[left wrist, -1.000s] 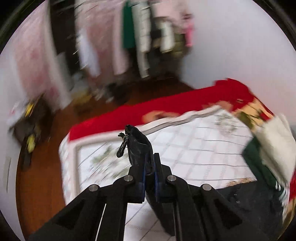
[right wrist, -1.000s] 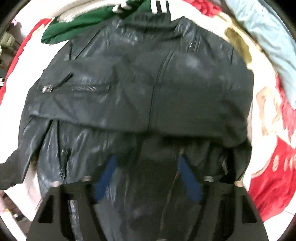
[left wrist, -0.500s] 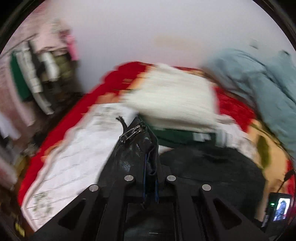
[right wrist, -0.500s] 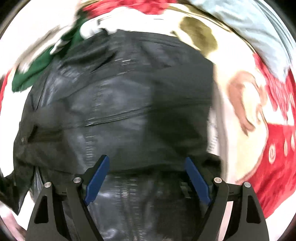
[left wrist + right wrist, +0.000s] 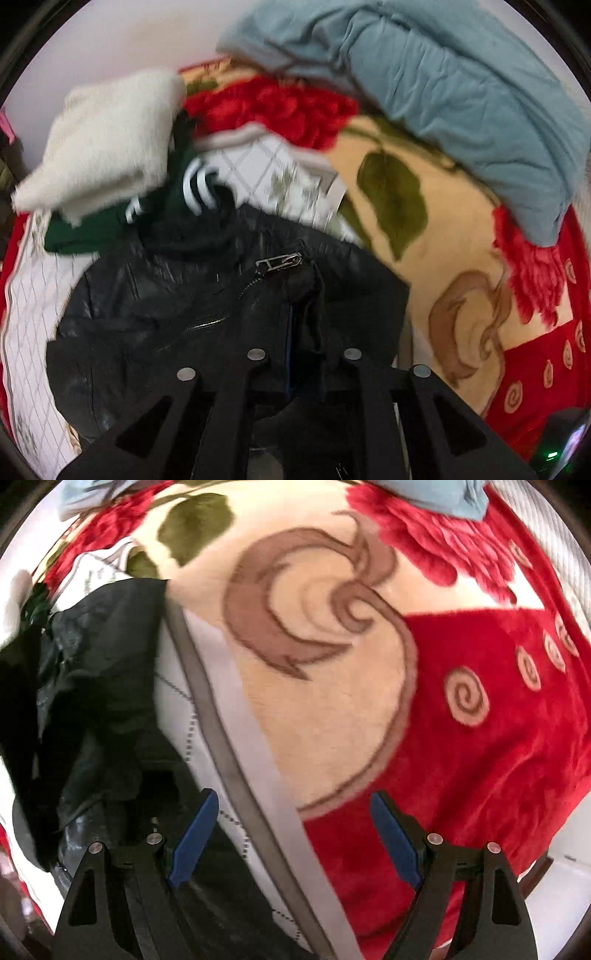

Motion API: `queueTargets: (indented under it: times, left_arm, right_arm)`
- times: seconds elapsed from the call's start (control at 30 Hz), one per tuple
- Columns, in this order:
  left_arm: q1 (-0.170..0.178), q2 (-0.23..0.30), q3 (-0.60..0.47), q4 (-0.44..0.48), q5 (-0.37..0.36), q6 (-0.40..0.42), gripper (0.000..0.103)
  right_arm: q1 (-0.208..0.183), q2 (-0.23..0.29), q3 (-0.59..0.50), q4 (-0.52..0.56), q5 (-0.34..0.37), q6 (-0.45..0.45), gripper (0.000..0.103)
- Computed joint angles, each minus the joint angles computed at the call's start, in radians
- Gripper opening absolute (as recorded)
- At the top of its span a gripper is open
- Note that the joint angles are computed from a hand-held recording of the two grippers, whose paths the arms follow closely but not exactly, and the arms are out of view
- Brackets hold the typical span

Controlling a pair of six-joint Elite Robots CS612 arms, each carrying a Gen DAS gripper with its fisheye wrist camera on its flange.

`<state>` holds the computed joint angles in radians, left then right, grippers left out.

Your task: Fold large clothes

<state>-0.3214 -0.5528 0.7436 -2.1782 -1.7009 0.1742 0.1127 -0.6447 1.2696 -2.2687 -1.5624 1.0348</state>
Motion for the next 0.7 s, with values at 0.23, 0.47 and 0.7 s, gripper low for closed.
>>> queueTargets:
  times: [0.23,0.47,0.7]
  left_arm:
    - [0.027,0.023,-0.022,0.068,-0.019,-0.054,0.098]
    - [0.076,0.022,-0.051,0.061,0.044,-0.123,0.098]
    - [0.153,0.026,-0.052,0.087,0.303,-0.202,0.098]
  right_arm:
    - [-0.016,-0.003,0.016,-0.05,0.032,-0.01,0.086]
    - [-0.021,-0.006,-0.019,-0.126,0.092,-0.009,0.086]
    - [-0.02,0.112,-0.249,-0.151,0.154,-0.119,0.086]
